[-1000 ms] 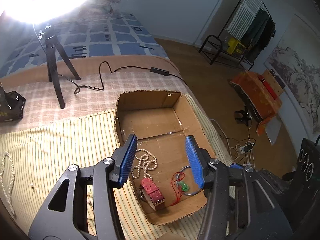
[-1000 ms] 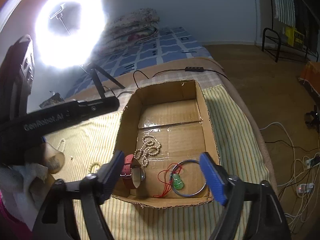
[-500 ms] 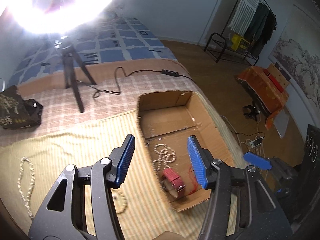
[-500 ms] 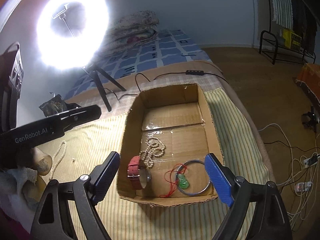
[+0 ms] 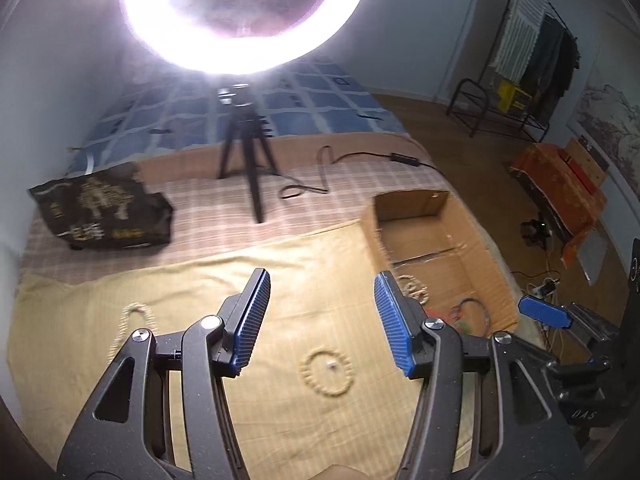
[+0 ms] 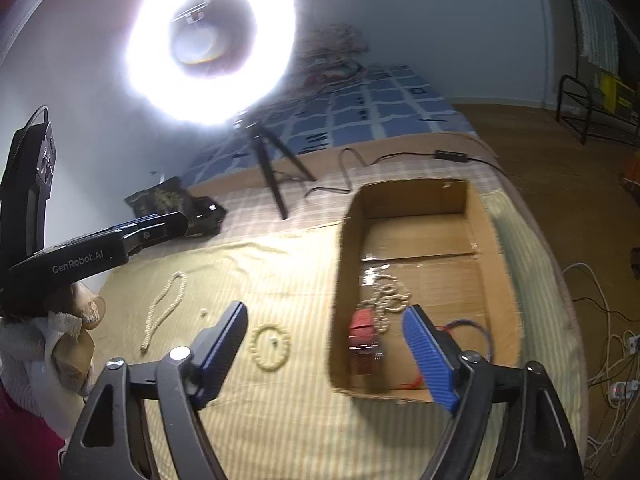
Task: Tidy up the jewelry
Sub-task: 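Withdraw both grippers from the box back over the bed, then move left gripper to the long pearl necklace while right gripper approaches the beaded bracelet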
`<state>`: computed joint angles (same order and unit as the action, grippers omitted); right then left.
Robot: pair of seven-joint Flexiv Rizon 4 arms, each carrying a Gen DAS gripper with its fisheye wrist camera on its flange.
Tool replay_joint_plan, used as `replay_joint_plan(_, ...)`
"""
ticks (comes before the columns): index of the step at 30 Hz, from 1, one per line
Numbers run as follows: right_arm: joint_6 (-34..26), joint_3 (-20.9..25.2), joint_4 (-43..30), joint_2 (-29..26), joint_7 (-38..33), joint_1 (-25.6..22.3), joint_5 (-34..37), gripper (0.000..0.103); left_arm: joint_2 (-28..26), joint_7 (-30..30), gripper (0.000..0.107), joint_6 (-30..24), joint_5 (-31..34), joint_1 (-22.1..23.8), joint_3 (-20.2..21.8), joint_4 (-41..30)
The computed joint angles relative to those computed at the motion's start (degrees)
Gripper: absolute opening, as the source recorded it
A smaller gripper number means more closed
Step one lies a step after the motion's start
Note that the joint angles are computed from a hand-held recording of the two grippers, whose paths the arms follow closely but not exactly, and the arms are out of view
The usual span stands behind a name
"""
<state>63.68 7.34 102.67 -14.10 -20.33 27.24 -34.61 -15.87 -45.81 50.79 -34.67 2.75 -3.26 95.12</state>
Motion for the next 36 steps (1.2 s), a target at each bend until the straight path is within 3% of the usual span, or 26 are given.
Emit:
replay_joint_plan(3,0.5,0.7,-1.9,-1.7,-1.0,0.6,1.6,0.069,0.6,1.3,0.055,-0.1,-1.0,1.5,0.8,0.6)
replay_joint_plan(5,0.7,1.2,-3.0,-2.6,-2.2,0.9,3.4,0.058,0.7,2.1,0.055,-0.3,-1.3,2.4,1.3,0.8)
replay_joint_plan(10,-0.3,1.8,-6.2,-5.4,-5.4,1.9,7.7,0.047,-0.1,2.4,0.055,-1.3,0.6,5.2,3.3,0.1)
replay_joint_plan(21,-3.0,2.7,-12.0,-10.1,-10.6,3.8,14.2,0.04,-4.0,-0.9,0.055,-4.6,2.3,11.7,5.4,-2.9)
replay_joint_plan(23,-4.2,3.1,-13.2,-10.8,-12.3,3.8,15.6,0.035,-4.9,-1.4,0.055,-5.7,4.3,12.2,5.8,-3.4)
replay_joint_plan(36,-9.1,3.9,-18.5,-15.5,-17.7,4.1,22.6,0.028,-9.7,-5.1,0.055,-10.5,11.9,13.4,6.6,-6.6)
